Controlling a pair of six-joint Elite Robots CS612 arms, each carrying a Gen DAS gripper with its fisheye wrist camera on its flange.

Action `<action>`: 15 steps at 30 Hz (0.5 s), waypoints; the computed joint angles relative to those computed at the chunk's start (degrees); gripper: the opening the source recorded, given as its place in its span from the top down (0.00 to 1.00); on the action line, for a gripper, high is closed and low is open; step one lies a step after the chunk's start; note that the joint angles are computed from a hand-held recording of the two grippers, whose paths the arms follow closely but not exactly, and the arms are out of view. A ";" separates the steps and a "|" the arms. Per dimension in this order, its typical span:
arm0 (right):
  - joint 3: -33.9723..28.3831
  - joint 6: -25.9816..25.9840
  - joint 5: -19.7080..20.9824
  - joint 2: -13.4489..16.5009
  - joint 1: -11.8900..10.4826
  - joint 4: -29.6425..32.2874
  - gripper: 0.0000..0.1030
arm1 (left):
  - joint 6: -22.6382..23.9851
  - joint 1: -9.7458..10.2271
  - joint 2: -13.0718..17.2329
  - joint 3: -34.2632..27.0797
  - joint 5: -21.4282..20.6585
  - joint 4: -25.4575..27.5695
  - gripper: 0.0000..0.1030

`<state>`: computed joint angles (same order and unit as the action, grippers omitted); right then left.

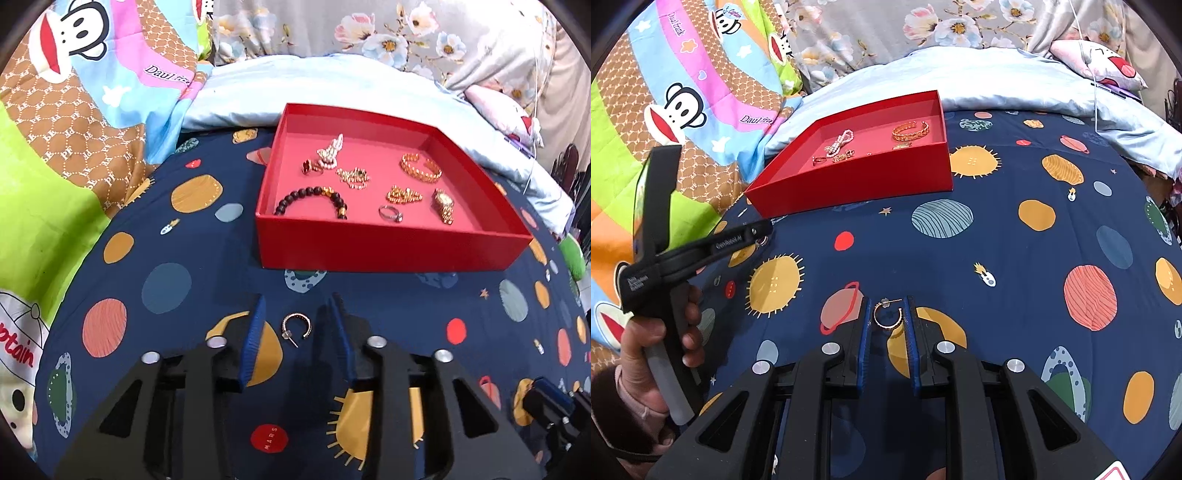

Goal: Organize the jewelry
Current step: 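Grasp the other gold hoop earring with the left tool while the right tool holds its earring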

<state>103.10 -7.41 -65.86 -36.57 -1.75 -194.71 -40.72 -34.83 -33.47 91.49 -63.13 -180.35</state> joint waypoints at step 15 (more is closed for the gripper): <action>0.00 0.11 0.22 -0.05 -0.01 -0.11 0.84 | -1.17 0.01 0.06 0.27 -0.48 0.56 0.84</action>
<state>103.10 -7.30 -65.64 -36.62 -1.76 -194.82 -41.89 -34.82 -33.41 91.76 -63.61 -179.79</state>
